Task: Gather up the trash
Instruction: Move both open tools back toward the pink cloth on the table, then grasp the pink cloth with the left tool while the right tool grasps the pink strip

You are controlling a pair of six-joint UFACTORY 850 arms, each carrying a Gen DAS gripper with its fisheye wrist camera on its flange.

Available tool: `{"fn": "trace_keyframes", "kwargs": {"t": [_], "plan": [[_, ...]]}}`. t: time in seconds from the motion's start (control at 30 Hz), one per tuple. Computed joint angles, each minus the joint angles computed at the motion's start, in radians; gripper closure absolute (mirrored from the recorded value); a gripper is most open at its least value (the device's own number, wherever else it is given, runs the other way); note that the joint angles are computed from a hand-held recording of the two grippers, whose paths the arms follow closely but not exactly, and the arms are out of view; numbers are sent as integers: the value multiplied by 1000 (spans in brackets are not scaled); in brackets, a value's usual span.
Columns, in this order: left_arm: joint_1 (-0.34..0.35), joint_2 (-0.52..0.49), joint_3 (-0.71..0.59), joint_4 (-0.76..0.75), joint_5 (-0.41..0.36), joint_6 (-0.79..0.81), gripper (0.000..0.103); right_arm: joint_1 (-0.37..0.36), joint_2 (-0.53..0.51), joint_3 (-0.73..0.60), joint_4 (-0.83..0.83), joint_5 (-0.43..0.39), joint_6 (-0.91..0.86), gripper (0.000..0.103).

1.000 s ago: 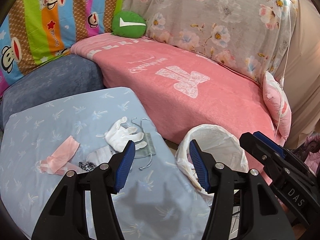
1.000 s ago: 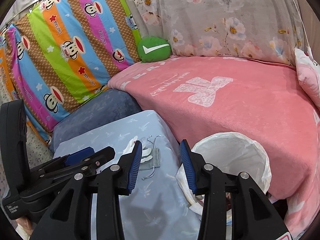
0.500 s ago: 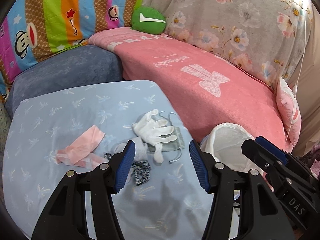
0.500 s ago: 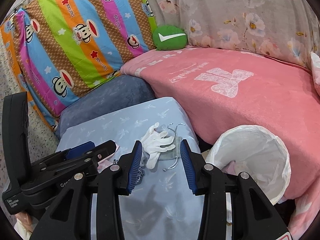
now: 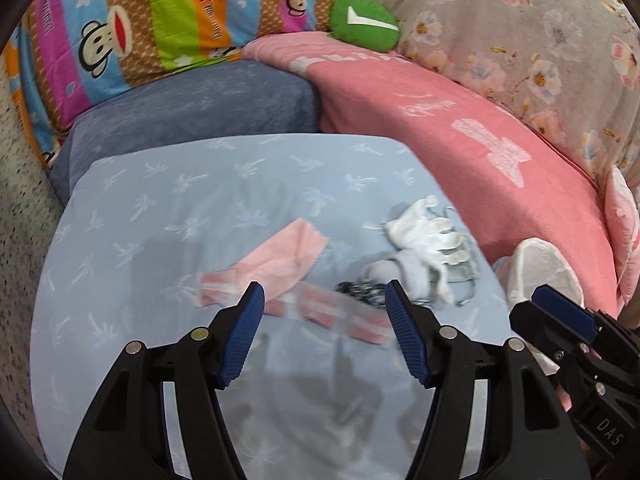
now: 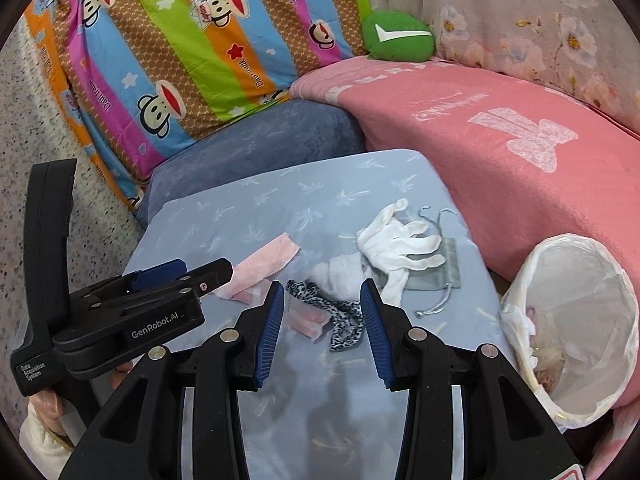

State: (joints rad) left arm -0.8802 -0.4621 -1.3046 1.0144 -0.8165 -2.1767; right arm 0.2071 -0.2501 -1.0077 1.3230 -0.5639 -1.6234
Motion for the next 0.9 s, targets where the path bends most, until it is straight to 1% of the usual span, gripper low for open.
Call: {"fn": "trace_keyframes", "kwargs": {"t": [0.07,0.13,0.2,0.27,0.4,0.57,0.73,0.8,0.83,0.9], "plan": [[6,17,33,-3,1,-15,37,26,-21,-6,-21,5,17,62],[15,31,63,-9,3,-17,35,50,-37,-8,-26,17,16,56],[27,47,95,-16,13,-14,32,76,-60,-16,-40,30,21,56],[41,57,118,-20,30,-15,23,102,-88,-30,-50,45,24,56],[73,65,153,-20,59,-17,23,146,-148,-70,-85,70,56,56],[126,61,174,9,145,-18,23,190,-220,-129,-131,88,103,56],[182,37,175,47,248,-25,24,217,-279,-181,-154,100,125,56],[199,27,172,58,287,-25,25,224,-301,-201,-175,105,143,56],[208,22,173,61,306,-25,28,225,-310,-208,-186,104,154,56],[219,11,171,65,338,-21,30,228,-325,-217,-205,101,171,56]]}}
